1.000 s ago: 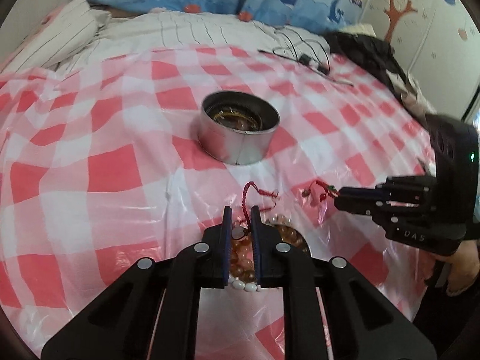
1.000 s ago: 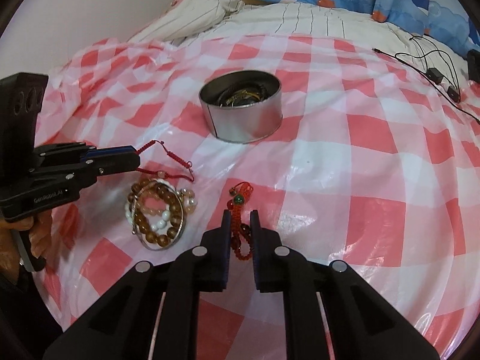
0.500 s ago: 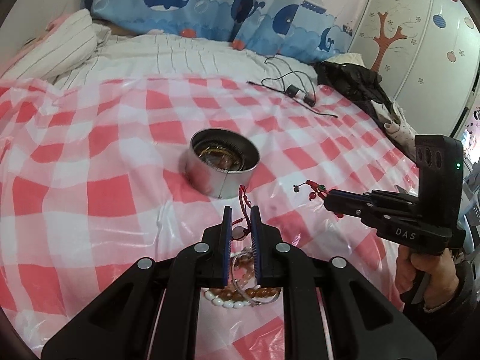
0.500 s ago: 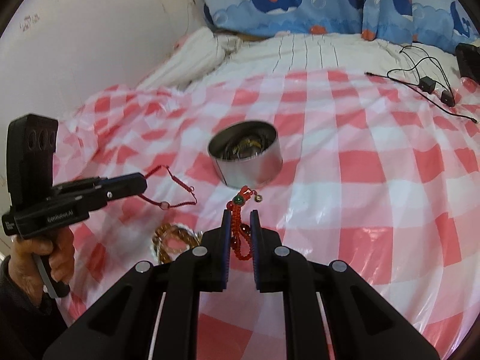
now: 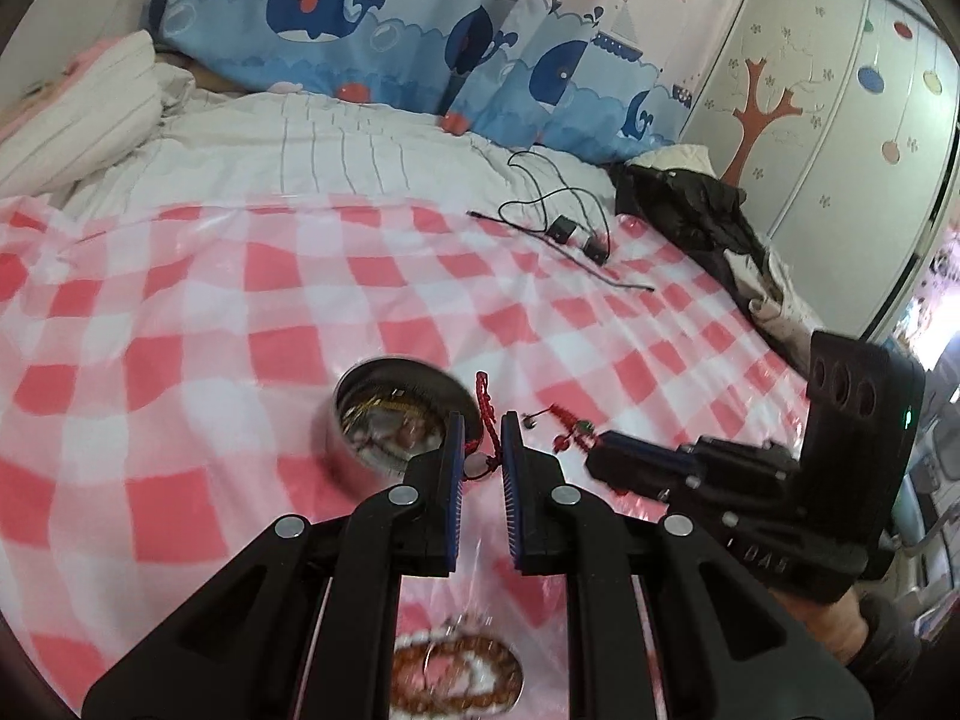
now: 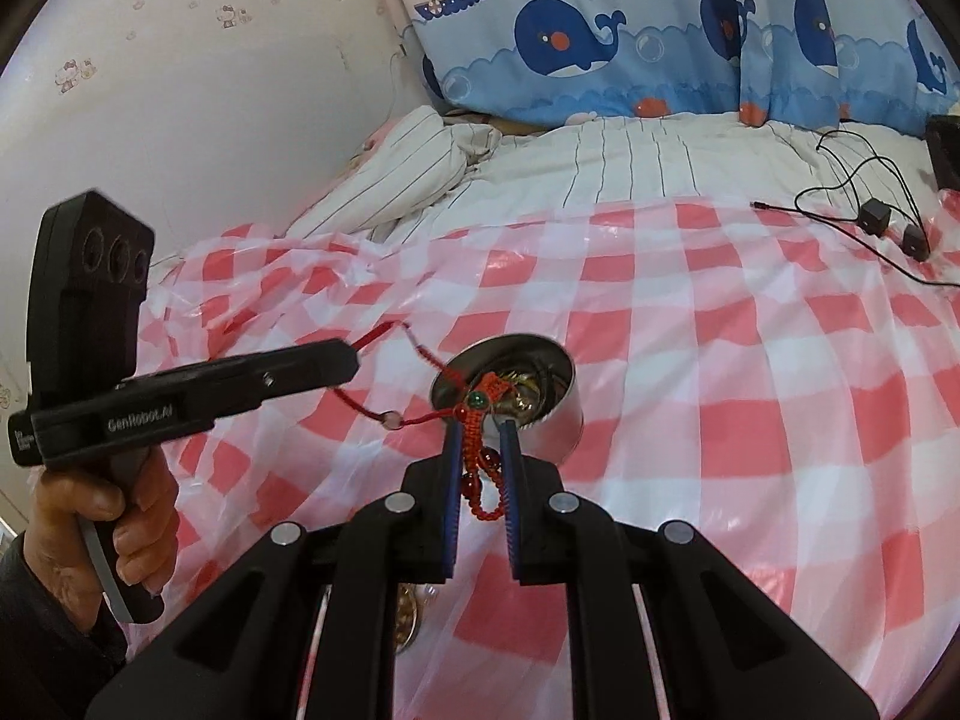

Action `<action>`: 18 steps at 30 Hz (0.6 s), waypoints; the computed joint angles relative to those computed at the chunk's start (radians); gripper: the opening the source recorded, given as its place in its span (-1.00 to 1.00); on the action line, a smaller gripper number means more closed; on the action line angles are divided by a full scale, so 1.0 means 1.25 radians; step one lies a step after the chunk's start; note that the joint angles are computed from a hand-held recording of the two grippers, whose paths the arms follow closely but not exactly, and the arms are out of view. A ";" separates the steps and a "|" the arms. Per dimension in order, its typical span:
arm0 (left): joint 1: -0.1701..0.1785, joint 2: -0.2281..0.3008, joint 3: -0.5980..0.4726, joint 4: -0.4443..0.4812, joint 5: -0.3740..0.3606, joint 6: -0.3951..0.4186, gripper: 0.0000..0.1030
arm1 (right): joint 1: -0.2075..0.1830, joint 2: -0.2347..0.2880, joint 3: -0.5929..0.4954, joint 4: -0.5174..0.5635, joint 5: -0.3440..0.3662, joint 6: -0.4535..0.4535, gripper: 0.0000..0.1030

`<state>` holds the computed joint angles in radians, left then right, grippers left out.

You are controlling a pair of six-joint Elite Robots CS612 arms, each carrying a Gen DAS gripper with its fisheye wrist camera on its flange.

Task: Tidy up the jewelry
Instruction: 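Carry the red bracelet over the tin and release it with the right tool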

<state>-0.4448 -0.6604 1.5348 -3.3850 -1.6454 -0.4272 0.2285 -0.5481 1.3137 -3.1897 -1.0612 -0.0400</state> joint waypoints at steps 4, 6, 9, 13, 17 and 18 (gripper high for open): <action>0.012 0.031 -0.056 0.032 -0.023 -0.021 -0.77 | 0.005 0.016 -0.036 0.010 -0.015 -0.010 -0.75; 0.018 0.047 -0.092 0.110 -0.015 -0.034 -0.58 | 0.010 0.025 -0.056 0.023 -0.027 -0.022 -0.75; 0.023 0.052 -0.104 0.177 0.031 -0.062 -0.34 | 0.020 0.045 -0.098 0.061 -0.044 -0.053 -0.75; 0.022 0.030 -0.060 0.152 0.085 -0.060 -0.11 | 0.032 0.074 -0.157 0.104 -0.063 -0.080 -0.75; 0.011 0.002 -0.004 0.118 0.126 -0.040 0.03 | 0.039 0.079 -0.173 0.186 -0.111 -0.093 -0.21; 0.004 -0.008 0.018 0.107 0.141 -0.032 0.09 | 0.038 0.070 -0.159 0.184 -0.114 -0.094 -0.21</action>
<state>-0.4396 -0.6701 1.5577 -3.2511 -1.4696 -0.4673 0.2759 -0.4600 1.1151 -2.9601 -1.2038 -0.1578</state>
